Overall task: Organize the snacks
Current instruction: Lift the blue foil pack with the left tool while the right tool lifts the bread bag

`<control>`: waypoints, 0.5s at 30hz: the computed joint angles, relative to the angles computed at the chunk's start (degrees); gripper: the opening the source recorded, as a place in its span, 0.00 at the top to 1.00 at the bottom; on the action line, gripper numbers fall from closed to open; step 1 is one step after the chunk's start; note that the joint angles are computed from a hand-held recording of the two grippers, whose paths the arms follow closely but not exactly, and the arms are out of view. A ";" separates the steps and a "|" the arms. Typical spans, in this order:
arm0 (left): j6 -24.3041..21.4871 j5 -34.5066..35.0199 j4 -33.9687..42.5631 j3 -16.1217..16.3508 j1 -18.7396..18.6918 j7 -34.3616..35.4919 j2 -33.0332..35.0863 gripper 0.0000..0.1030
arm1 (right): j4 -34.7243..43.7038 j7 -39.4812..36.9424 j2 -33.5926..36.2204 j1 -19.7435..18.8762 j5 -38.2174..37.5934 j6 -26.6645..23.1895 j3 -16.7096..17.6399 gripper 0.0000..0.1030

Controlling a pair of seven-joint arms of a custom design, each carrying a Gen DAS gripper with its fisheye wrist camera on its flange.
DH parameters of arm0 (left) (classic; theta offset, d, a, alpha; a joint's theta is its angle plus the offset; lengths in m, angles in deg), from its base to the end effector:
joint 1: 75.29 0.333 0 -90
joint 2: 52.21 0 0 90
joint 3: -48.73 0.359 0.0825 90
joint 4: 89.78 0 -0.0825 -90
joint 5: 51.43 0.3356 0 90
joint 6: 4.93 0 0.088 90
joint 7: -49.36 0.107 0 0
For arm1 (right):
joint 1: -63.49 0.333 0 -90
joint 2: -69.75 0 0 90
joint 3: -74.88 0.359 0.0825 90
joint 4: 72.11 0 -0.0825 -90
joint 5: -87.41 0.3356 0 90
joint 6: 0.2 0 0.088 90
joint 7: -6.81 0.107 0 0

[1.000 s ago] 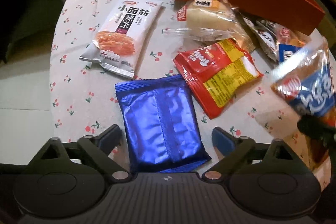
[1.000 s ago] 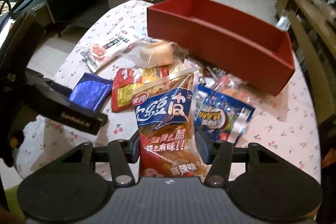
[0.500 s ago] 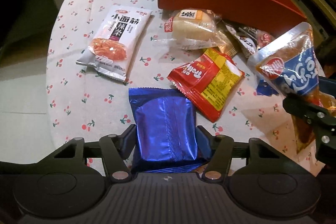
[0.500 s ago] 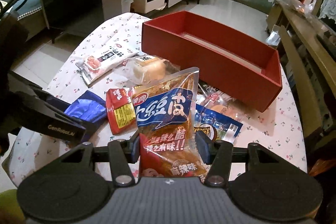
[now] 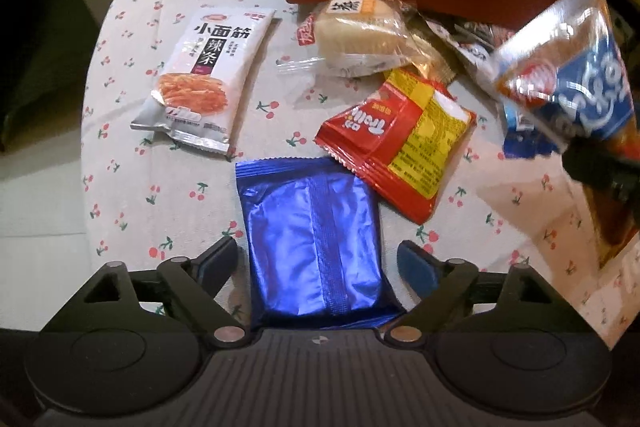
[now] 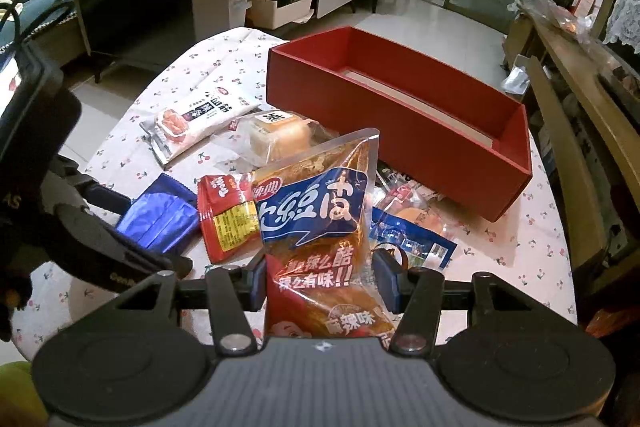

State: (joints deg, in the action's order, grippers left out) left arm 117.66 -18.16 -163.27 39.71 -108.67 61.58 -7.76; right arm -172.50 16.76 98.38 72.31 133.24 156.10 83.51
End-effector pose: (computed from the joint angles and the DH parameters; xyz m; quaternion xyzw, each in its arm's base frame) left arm 0.5887 -0.4573 0.3557 -0.8092 0.5521 -0.0947 0.1772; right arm 0.6583 0.1607 0.3989 -0.9019 0.2663 -0.1413 0.3093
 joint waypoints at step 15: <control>5.78 0.25 -6.93 -0.97 1.56 -3.81 -4.68 0.36 | -0.96 -5.45 -0.65 -0.71 4.38 3.27 1.71 0.28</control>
State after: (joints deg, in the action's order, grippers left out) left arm 123.44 -17.91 -170.19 38.75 -107.11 57.77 -12.44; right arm -173.46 11.31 97.73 71.60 137.62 159.38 85.22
